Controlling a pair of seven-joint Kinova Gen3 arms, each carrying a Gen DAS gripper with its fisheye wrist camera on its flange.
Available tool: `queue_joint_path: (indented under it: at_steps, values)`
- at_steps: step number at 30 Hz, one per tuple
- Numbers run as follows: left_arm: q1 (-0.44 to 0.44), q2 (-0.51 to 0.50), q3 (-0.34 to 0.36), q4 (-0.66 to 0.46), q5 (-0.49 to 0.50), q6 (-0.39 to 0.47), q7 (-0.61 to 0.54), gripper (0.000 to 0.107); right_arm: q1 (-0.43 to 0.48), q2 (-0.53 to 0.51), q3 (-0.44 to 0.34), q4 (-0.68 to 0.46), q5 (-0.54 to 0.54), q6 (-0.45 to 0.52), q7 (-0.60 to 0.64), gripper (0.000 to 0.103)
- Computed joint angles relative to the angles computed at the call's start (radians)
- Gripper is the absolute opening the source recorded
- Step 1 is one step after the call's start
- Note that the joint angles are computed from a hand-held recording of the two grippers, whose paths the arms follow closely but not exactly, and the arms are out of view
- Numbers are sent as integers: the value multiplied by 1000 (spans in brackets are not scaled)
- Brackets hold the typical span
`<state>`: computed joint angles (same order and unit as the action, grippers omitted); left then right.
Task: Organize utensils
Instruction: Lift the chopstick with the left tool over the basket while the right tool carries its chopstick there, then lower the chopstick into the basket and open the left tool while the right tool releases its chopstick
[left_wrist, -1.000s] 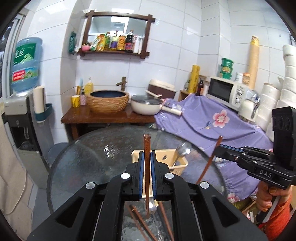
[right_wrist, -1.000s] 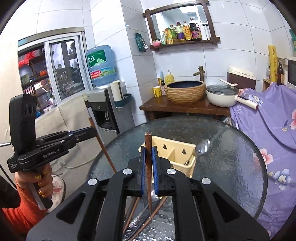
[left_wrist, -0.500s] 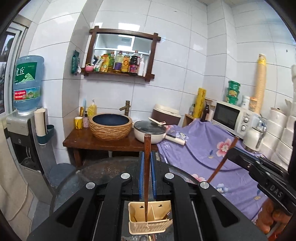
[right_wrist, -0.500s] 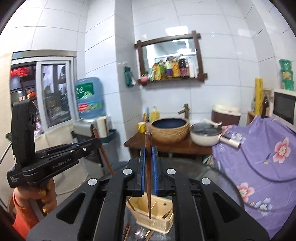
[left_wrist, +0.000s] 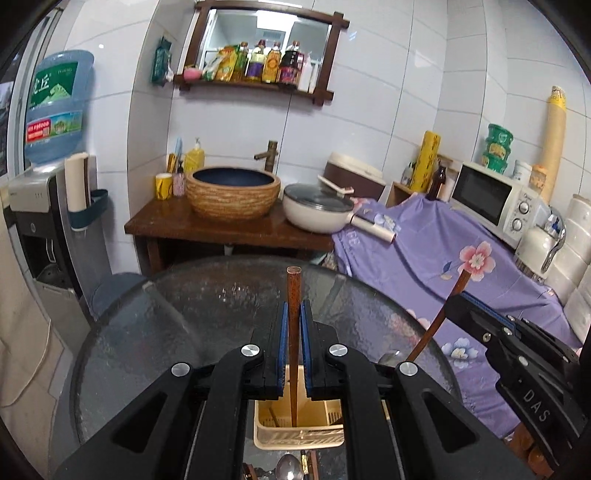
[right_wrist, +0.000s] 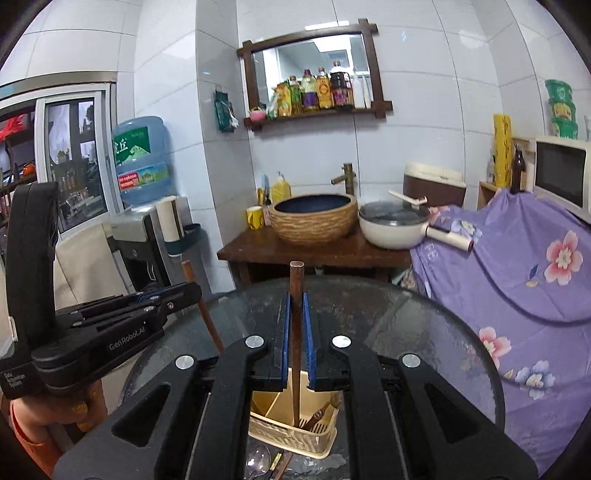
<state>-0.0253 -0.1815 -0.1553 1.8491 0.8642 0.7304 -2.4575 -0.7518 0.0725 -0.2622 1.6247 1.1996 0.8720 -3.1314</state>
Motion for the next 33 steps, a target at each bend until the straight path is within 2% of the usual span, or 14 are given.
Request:
queue_joint_path:
  at_steps: [8,11,15,16,17,18,19,20,22,23,25,27,30,33]
  values:
    - [-12,35,17,40,-1,-23,-27,7,-6,30,20,21,0,-8,-38,8]
    - [-11,34,34,59,-7,-60,-25,7,-12,31,23,32,20,1,-63,8]
    - [-11,47,35,61,-9,-55,-25,7,-7,27,26,36,21,-14,-75,8]
    - [-11,45,35,67,-5,-62,-31,7,-2,28,20,34,22,-12,-71,12]
    - [-11,39,36,73,-4,-72,-37,8,-14,30,22,37,38,5,-81,22]
    - [-8,32,33,82,7,-81,-50,15,-25,31,19,47,69,24,-107,30]
    - [-4,22,25,94,24,-89,-72,25,-31,31,16,53,89,36,-126,47]
    - [1,11,17,106,41,-93,-92,31,-38,28,12,66,113,48,-154,53]
    - [8,-12,3,131,67,-106,-119,54,-46,24,3,80,134,72,-179,53]
    - [13,-31,-8,150,84,-116,-139,58,-53,22,-3,89,144,93,-190,53]
    - [26,-58,-27,179,102,-128,-170,78,-69,20,-17,103,161,138,-212,53]
    - [39,-83,-53,208,116,-132,-209,87,-91,17,-35,128,192,182,-241,55]
    - [50,-120,-81,254,110,-143,-257,94,-132,19,-65,156,209,256,-263,59]
    - [59,-144,-109,300,85,-147,-286,97,-165,19,-87,186,205,286,-283,63]
